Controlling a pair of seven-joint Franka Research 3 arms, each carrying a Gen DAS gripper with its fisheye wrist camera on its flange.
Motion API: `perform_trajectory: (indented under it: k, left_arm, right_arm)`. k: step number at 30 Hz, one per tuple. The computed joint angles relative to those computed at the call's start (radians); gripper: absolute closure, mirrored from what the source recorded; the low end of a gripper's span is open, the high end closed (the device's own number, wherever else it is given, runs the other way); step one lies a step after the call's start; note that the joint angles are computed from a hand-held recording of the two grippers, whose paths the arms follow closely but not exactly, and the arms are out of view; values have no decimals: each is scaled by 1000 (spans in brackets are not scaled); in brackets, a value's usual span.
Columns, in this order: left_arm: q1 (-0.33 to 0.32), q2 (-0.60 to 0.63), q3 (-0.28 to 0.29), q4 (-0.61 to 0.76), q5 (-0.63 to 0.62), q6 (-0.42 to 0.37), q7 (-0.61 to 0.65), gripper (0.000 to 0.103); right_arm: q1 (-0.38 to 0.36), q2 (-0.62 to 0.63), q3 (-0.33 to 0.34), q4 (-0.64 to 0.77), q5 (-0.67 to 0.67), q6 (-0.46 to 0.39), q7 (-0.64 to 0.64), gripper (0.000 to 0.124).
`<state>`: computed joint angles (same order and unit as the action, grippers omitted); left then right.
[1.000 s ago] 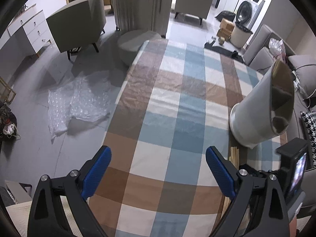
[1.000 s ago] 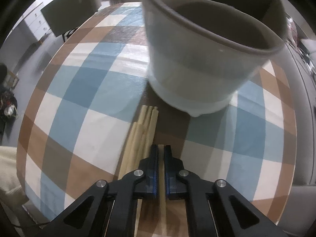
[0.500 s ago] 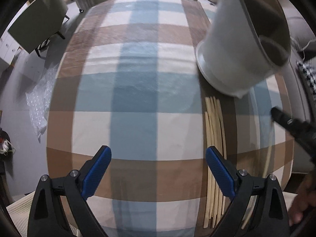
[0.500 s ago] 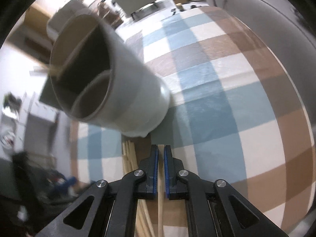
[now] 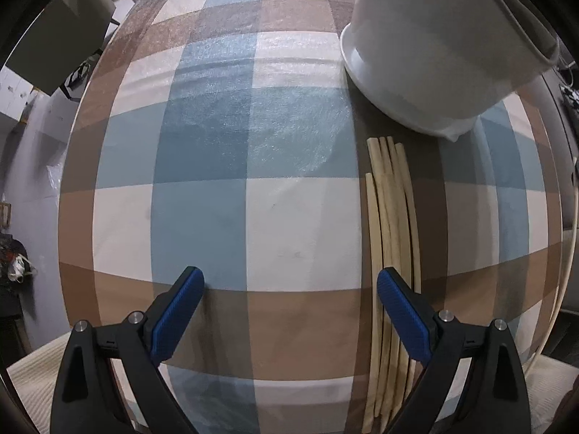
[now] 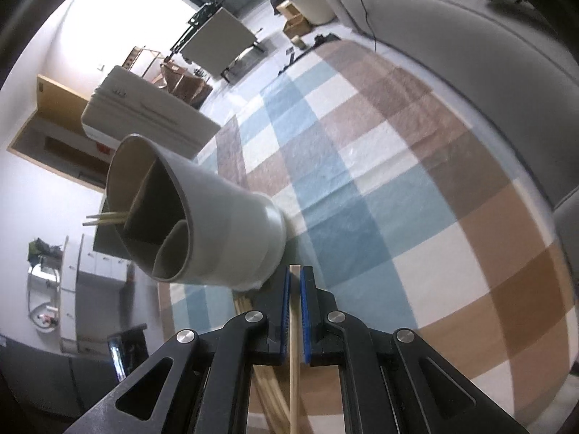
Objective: Organize utensils
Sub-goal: 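Close the right tool on a chopstick from the pile beside the holder, then grasp another chopstick with the left tool while the right tool holds its chopstick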
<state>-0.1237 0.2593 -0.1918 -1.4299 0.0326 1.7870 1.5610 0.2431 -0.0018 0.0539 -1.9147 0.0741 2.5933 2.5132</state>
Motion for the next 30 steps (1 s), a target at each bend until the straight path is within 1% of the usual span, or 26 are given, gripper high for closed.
perform_trajectory:
  k: [3,6,9,12,15,16,17,18,20,21,22,23,24,25,28,30]
  left_arm:
    - [-8,5,-3,7,12,5,-2,9]
    - [-16,47,-4,65,22,-34,-4,9]
    - [-15,58,-5,71,9,-22,-19,12]
    - [-22,71,-10,84,14,-7,-15,18]
    - [-32,80,-16,99,17,7,-4,29]
    - [-34,82,-18,102,17,15,0,35]
    - [-40,84,-21,108,18,22,0,43]
    - [-37,71,-22,92,13,36,13,48]
    - [-34,35,-27,40,1,78,38,70]
    - [-34,29,-28,29,-3,96,48,75]
    - [-34,22,-29,15,-9,120,57,85]
    - [-34,13,-30,1,-15,133,60,89]
    - [-35,11,-31,-5,-24,144,64,98]
    - [-36,12,-32,-4,-30,146,69,101]
    - [-39,4,-30,-15,-35,152,63,102]
    - [-25,5,-27,-7,-68,136,70,103]
  right_arm:
    - [-1,1,-1,0,-54,-10,45,119]
    - [1,7,-1,11,-120,-22,90,119]
    - [2,-1,-1,13,-159,-30,108,119]
    - [1,-3,0,12,-151,-21,103,119]
    - [3,5,1,26,-160,-34,90,119]
    - [4,7,1,28,-157,-34,85,119]
    - [5,8,1,29,-156,-35,82,119]
    - [5,7,1,31,-157,-38,81,119]
    - [6,7,0,32,-166,-39,83,119]
    - [6,7,0,32,-170,-40,85,119]
    - [6,7,0,31,-172,-41,86,119]
    - [6,7,-1,30,-169,-39,85,119]
    - [6,6,0,27,-164,-32,81,119]
    - [6,7,0,28,-160,-29,74,119]
    - [9,10,1,31,-166,-18,62,119]
    - [11,16,2,42,-182,-20,59,119]
